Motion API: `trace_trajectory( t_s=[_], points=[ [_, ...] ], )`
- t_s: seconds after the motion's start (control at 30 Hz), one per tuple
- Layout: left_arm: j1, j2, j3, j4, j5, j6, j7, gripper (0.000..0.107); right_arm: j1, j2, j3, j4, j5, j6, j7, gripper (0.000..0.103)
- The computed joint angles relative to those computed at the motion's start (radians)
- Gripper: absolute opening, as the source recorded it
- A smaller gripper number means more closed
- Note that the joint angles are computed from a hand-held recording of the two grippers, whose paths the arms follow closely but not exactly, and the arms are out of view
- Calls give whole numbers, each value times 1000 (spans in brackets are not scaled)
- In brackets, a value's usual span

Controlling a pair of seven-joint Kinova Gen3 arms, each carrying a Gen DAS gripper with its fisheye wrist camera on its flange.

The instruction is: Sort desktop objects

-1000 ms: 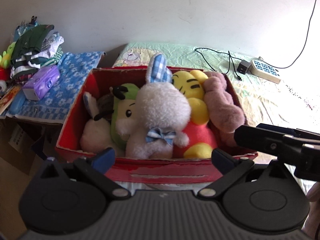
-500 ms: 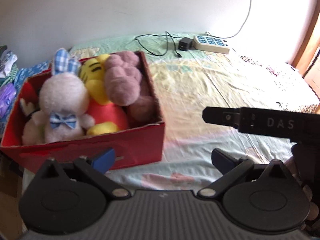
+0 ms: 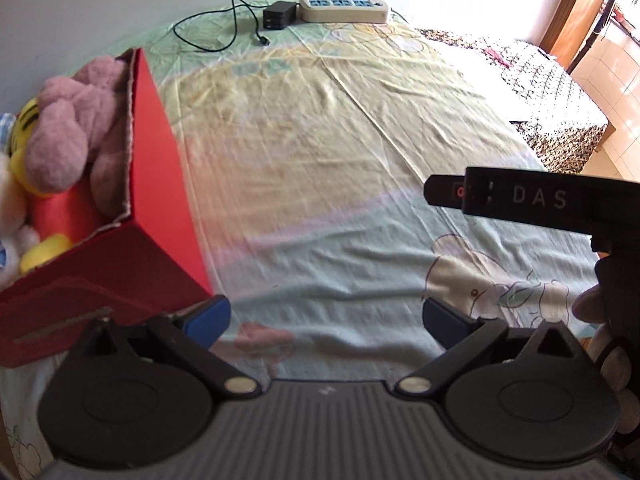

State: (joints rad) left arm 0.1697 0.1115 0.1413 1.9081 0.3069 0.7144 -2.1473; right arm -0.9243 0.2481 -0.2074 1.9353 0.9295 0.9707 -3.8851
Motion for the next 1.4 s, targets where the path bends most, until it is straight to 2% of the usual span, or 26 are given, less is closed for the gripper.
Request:
trace_trajectory(
  t_s=[0.13, 0.23, 0.47, 1.17, 1.4],
  points=[
    [50, -1, 3, 21, -97, -70, 109, 102, 5, 11, -1, -14, -69, 33, 30, 74],
    [56, 6, 3, 16, -121, -69, 154, 102, 4, 28, 2, -38, -109, 69, 65, 76],
    [65, 8, -9, 28, -197, -74, 263, 102, 11, 51, 19, -75, -148, 57, 142, 78],
    [-6, -8, -42, 45, -246, -68, 356, 102, -2, 120, 78, -189, -157, -42, 370, 79],
    [-34, 0, -58, 47, -259, -51, 375, 102, -2, 155, 88, -239, -201, -85, 476, 79]
  ],
)
